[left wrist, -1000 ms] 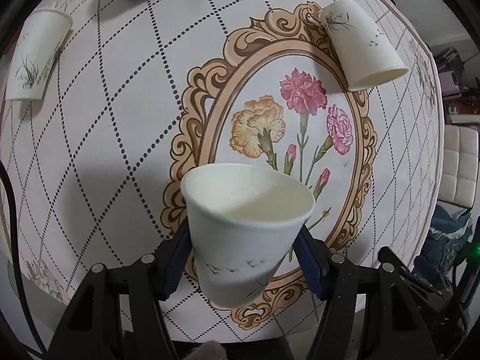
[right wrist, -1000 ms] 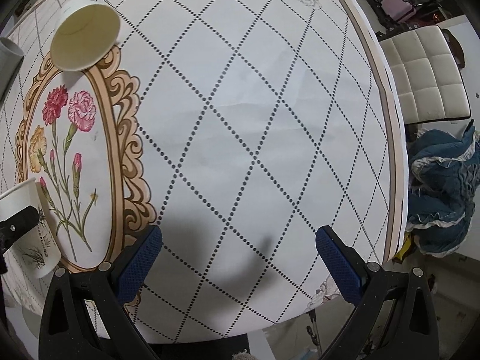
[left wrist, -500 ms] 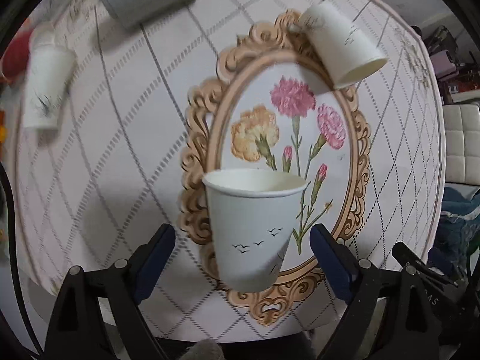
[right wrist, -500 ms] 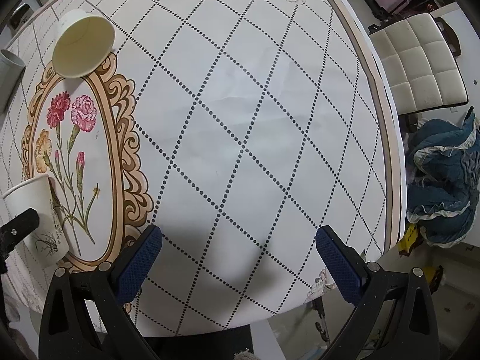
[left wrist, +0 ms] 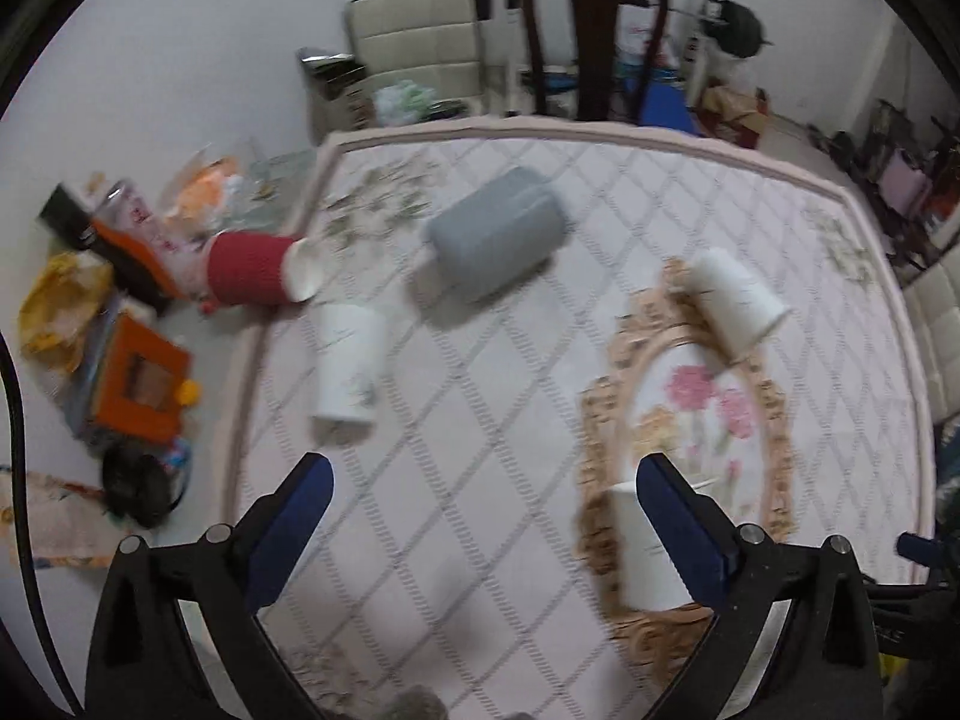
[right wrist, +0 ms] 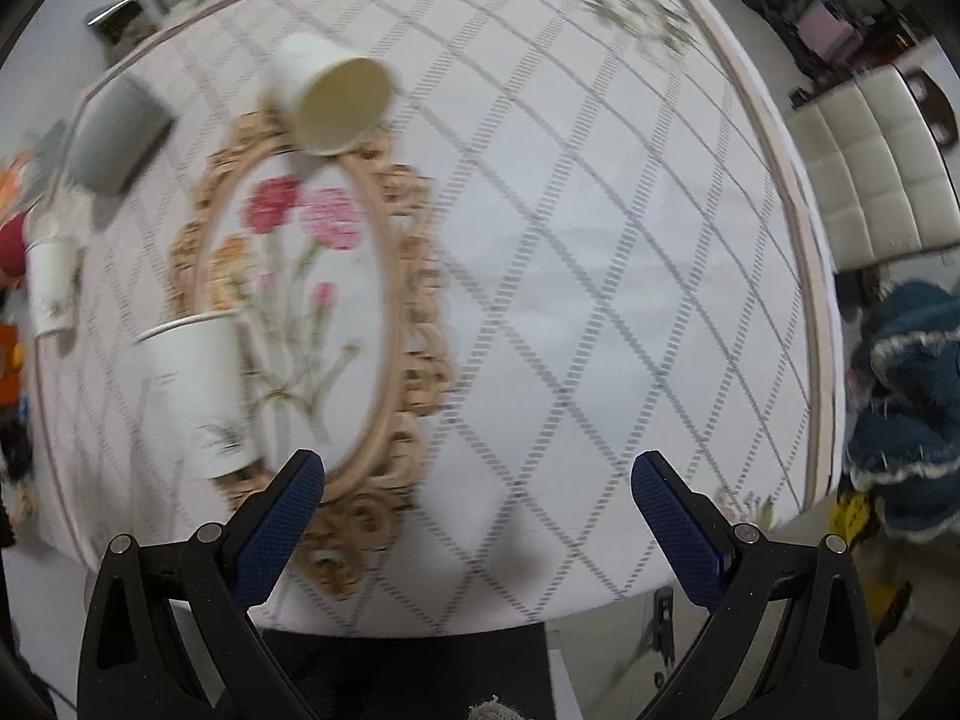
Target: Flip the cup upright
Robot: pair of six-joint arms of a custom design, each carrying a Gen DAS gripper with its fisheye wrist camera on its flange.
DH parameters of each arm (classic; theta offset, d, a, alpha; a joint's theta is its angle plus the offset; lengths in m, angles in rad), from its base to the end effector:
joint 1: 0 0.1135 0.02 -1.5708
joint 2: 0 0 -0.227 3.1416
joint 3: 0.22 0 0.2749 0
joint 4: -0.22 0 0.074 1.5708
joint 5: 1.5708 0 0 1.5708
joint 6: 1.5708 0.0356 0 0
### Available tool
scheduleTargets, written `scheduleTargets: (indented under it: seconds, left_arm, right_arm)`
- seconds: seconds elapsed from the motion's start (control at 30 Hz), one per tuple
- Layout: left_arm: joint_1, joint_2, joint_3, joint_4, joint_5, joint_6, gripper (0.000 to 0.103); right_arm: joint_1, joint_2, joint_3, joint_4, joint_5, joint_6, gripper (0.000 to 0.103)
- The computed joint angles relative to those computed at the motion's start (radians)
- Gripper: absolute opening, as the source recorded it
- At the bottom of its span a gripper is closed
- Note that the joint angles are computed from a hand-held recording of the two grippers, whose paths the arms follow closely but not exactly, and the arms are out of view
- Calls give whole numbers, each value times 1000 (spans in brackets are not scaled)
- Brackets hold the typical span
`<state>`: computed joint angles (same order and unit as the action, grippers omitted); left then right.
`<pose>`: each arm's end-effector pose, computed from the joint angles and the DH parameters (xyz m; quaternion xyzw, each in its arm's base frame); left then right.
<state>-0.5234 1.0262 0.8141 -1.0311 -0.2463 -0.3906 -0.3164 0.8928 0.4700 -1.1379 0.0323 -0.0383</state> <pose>0.1881 -0.0986 0.2071 0.0450 0.9783 0.0373 0.1987 0.1403 -0.0471 0.1254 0.1387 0.9902 -0.0168 0.0021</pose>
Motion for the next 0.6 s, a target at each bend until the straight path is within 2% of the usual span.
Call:
scheduleTargets:
  seconds: [0.13, 0.33, 0.6]
  left_arm:
    - [87, -77, -102, -35, -33, 43, 103]
    - [245, -142, -286, -21, -21, 105, 103]
    - [404, -132, -402, 30, -16, 210, 103]
  right_arm:
    - [294, -11, 8, -7, -21, 214, 102]
    - [561, 128, 53, 90, -23, 399, 94]
    - [689, 311, 113, 200, -38, 484, 83]
